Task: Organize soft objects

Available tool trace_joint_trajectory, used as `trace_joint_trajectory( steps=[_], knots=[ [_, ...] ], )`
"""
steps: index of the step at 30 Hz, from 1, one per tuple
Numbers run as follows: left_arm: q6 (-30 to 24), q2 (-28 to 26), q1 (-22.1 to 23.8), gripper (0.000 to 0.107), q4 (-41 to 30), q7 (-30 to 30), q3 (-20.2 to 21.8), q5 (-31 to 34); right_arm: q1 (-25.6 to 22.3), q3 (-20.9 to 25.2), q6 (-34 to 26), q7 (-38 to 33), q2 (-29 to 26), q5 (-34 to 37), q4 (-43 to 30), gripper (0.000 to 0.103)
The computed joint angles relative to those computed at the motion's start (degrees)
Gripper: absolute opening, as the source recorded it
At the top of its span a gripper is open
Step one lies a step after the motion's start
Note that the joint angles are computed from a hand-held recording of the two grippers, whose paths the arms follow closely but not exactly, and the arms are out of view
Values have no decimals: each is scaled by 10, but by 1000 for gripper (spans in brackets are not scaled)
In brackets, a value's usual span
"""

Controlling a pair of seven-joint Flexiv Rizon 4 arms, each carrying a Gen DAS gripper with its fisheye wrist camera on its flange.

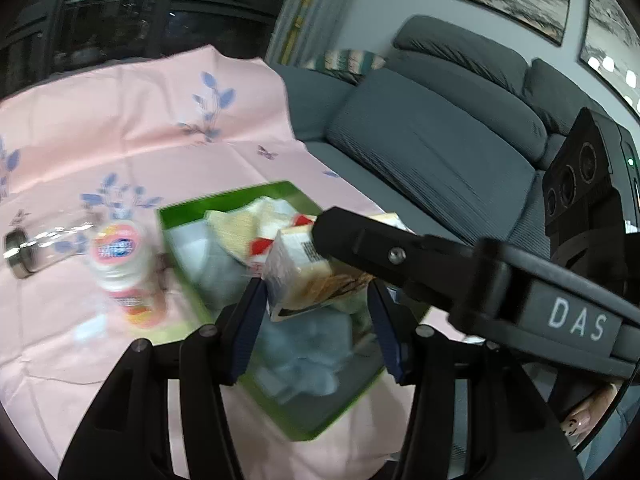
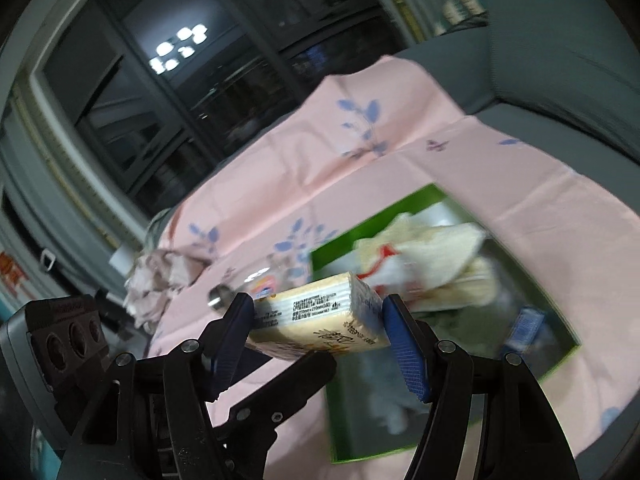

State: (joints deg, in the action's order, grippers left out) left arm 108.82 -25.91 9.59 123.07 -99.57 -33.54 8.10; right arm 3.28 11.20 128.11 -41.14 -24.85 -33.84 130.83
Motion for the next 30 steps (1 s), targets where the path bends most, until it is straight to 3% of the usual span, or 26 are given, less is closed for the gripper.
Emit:
trace_joint_trajectory(
  steps=[7,11,16,20,24,25,28,29,30],
  knots=[
    [-51,-67,19,50,-48,35,-70,-15,-29,-8,-6,37,-21,23,-6,69],
    [-80,-76,-12,50,-62,62,-51,-49,-69,6,-31,84,-43,-25,-24,69],
    [-86,-82,-24,51,-63,84,-47,-84,-71,8,-58,93,-57,-24,-37,69],
    [-95,-89,-3,55,-61,93,-73,-101,-74,13,-61,97,-65,-22,-46,69],
    [-96,-89,4,62,-58,82,-77,-111,-105,37,-88,118,-89,-77,-75,69],
    [-100,-76,-13,63,-57,84,-55,-122,-105,40,-98,122,-91,-79,-78,69],
    [-90,-67,-28,74,-53,81,-34,-127,-75,21,-107,104,-80,-36,-72,69],
    [-87,-58,-41,83,-50,73,-16,-133,-53,4,-100,85,-70,-6,-64,69],
    [-79,-55,-43,87,-46,69,-12,-133,-36,-8,-92,68,-64,22,-58,73]
  ],
)
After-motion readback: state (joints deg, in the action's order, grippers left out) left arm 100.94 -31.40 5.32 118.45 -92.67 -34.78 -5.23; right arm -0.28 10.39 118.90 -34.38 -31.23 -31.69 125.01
